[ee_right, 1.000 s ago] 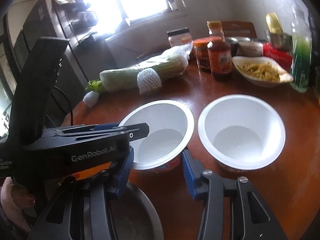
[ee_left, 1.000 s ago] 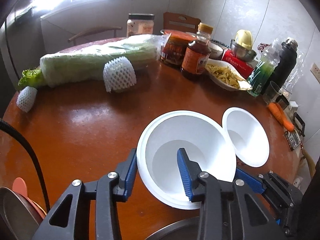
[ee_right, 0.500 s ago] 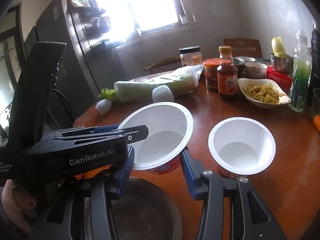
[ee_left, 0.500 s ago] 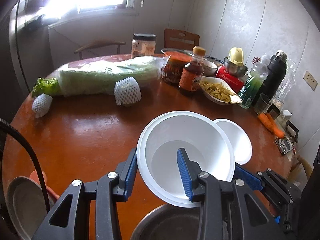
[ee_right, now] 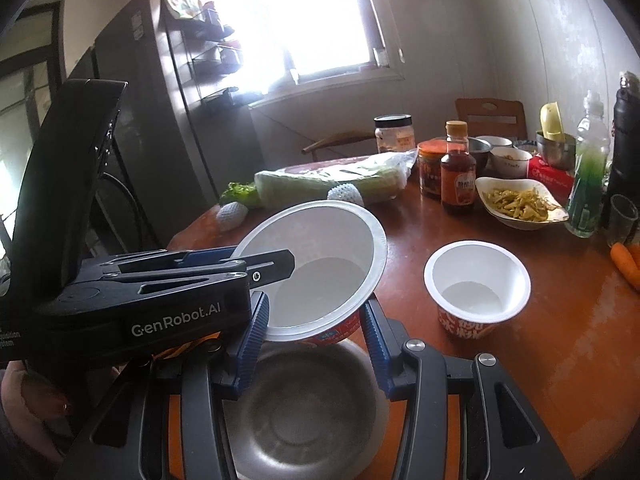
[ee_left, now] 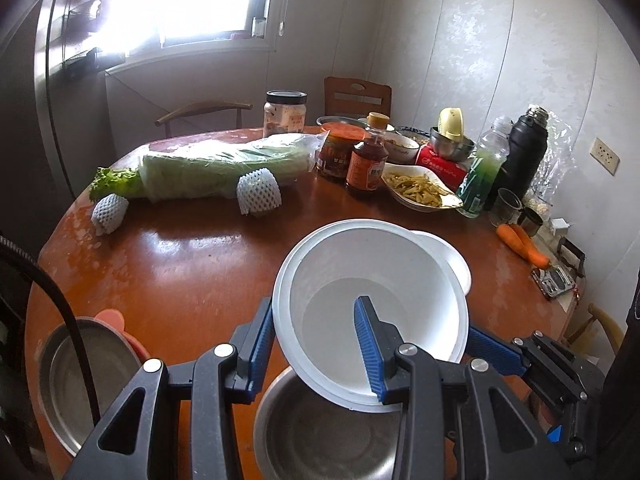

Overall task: Organize plates and bowls
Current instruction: 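Carry the white paper bowl down into the steel bowl with the left tool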

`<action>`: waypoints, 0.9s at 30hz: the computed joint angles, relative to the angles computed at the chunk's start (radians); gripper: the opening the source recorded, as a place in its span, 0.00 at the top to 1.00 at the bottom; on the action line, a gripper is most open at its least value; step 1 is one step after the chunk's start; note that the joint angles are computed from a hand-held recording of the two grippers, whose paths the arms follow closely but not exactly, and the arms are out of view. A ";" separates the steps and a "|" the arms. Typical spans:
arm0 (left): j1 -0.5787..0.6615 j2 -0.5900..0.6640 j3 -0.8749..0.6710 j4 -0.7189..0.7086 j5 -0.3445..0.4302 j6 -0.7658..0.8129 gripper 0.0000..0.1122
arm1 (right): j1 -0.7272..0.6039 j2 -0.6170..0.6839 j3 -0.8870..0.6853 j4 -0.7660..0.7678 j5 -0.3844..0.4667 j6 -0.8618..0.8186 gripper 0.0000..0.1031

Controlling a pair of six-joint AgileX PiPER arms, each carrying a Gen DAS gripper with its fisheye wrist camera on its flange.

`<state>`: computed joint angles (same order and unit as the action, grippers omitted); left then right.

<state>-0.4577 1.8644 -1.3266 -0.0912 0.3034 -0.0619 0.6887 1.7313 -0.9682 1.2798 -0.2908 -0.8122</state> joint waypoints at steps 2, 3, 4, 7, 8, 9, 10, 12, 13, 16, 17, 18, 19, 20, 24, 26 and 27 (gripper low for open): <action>-0.008 -0.026 0.038 0.022 -0.009 -0.024 0.64 | 0.025 -0.020 0.021 0.036 -0.016 -0.026 0.52; -0.011 -0.038 0.060 0.022 -0.017 -0.027 0.64 | 0.037 -0.032 0.036 0.039 -0.022 -0.023 0.52; -0.014 -0.048 0.076 0.019 -0.022 -0.027 0.64 | 0.048 -0.041 0.048 0.052 -0.025 -0.030 0.52; -0.024 -0.070 0.124 0.041 -0.036 -0.054 0.64 | 0.079 -0.059 0.071 0.112 -0.045 -0.081 0.52; -0.026 -0.078 0.140 0.049 -0.041 -0.066 0.64 | 0.090 -0.064 0.079 0.130 -0.048 -0.092 0.52; -0.029 -0.085 0.155 0.058 -0.042 -0.076 0.64 | 0.097 -0.066 0.085 0.135 -0.051 -0.097 0.52; -0.034 -0.091 0.170 0.081 -0.045 -0.099 0.64 | 0.105 -0.069 0.091 0.147 -0.055 -0.106 0.52; -0.044 -0.099 0.193 0.142 -0.050 -0.161 0.64 | 0.121 -0.074 0.105 0.164 -0.058 -0.114 0.52; -0.048 -0.103 0.206 0.164 -0.054 -0.185 0.64 | 0.127 -0.075 0.112 0.164 -0.056 -0.110 0.52; -0.053 -0.104 0.235 0.177 -0.058 -0.202 0.64 | 0.139 -0.074 0.126 0.175 -0.051 -0.116 0.52; -0.053 -0.101 0.238 0.176 -0.057 -0.203 0.64 | 0.143 -0.072 0.130 0.180 -0.049 -0.117 0.52; -0.054 -0.099 0.243 0.183 -0.058 -0.212 0.64 | 0.146 -0.069 0.134 0.185 -0.047 -0.119 0.52; -0.055 -0.097 0.247 0.182 -0.060 -0.214 0.64 | 0.149 -0.066 0.136 0.190 -0.047 -0.123 0.52; -0.055 -0.095 0.252 0.181 -0.061 -0.216 0.64 | 0.152 -0.063 0.136 0.205 -0.045 -0.137 0.52; -0.066 -0.087 0.258 0.244 -0.063 -0.277 0.64 | 0.157 -0.059 0.147 0.195 -0.042 -0.123 0.51; -0.068 -0.079 0.259 0.250 -0.062 -0.286 0.64 | 0.156 -0.053 0.147 0.200 -0.040 -0.129 0.51; -0.069 -0.076 0.261 0.250 -0.062 -0.286 0.64 | 0.154 -0.049 0.146 0.201 -0.036 -0.128 0.51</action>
